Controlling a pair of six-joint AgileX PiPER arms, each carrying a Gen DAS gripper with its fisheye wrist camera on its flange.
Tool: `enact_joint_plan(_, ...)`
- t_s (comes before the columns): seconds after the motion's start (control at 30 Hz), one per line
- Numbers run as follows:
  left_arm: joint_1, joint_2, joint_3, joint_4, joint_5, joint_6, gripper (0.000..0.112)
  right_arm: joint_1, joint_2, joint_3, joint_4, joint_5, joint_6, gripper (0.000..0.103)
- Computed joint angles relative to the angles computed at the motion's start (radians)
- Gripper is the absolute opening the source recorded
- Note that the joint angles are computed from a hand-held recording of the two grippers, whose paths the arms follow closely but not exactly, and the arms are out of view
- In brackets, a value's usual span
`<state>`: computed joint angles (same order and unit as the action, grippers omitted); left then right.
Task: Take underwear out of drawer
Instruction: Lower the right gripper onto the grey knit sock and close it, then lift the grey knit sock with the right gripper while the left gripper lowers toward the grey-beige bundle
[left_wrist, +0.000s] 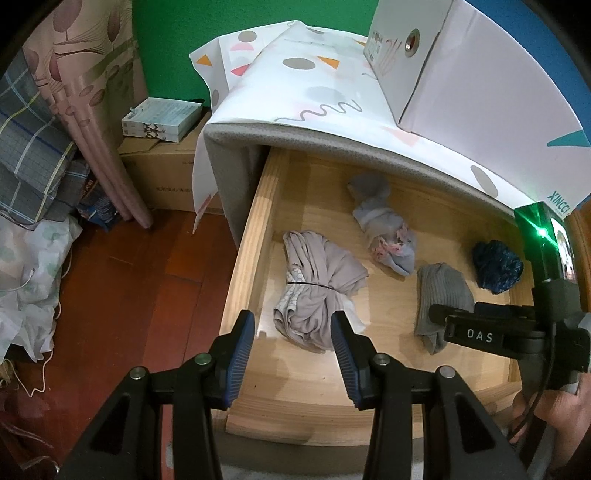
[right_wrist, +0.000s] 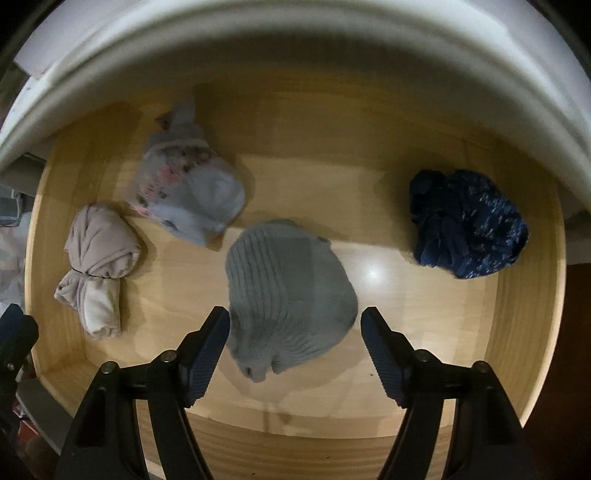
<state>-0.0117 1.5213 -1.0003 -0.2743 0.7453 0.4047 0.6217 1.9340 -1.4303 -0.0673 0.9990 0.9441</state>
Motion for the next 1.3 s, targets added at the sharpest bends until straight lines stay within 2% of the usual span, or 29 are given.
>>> enact_joint_plan(0.3, 0.004, 0.007, -0.006, 0.001, 0.006, 0.004, 0.044, -0.06, -0.031, 0.079, 0.066, -0.04, -0.053, 0.069)
enact_joint_plan(0.57, -0.001, 0.007, -0.006, 0.011, 0.007, -0.012, 0.044, -0.057, 0.053, -0.053, 0.026, 0.023, -0.111, 0.07)
enact_joint_plan(0.63, -0.004, 0.009, -0.005, 0.015, 0.005, -0.016, 0.044, -0.061, 0.069, -0.072, 0.033, 0.023, -0.131, 0.066)
enact_joint_plan(0.67, -0.004, 0.011, -0.006, 0.017, 0.006, -0.017, 0.044, -0.063, 0.082, -0.087, 0.037, 0.034, -0.137, 0.06)
enact_joint_plan(0.8, -0.003, 0.014, -0.007, 0.019, 0.004, -0.017, 0.044, -0.072, 0.079, -0.08, 0.041, 0.029, -0.133, 0.054)
enact_joint_plan(1.03, -0.006, 0.02, -0.009, 0.032, 0.001, -0.025, 0.044, -0.076, 0.028, 0.026, 0.044, 0.006, -0.129, 0.052)
enact_joint_plan(1.3, -0.007, 0.025, -0.016, 0.043, 0.009, -0.039, 0.044, -0.135, -0.106, 0.263, 0.096, -0.066, -0.143, 0.052)
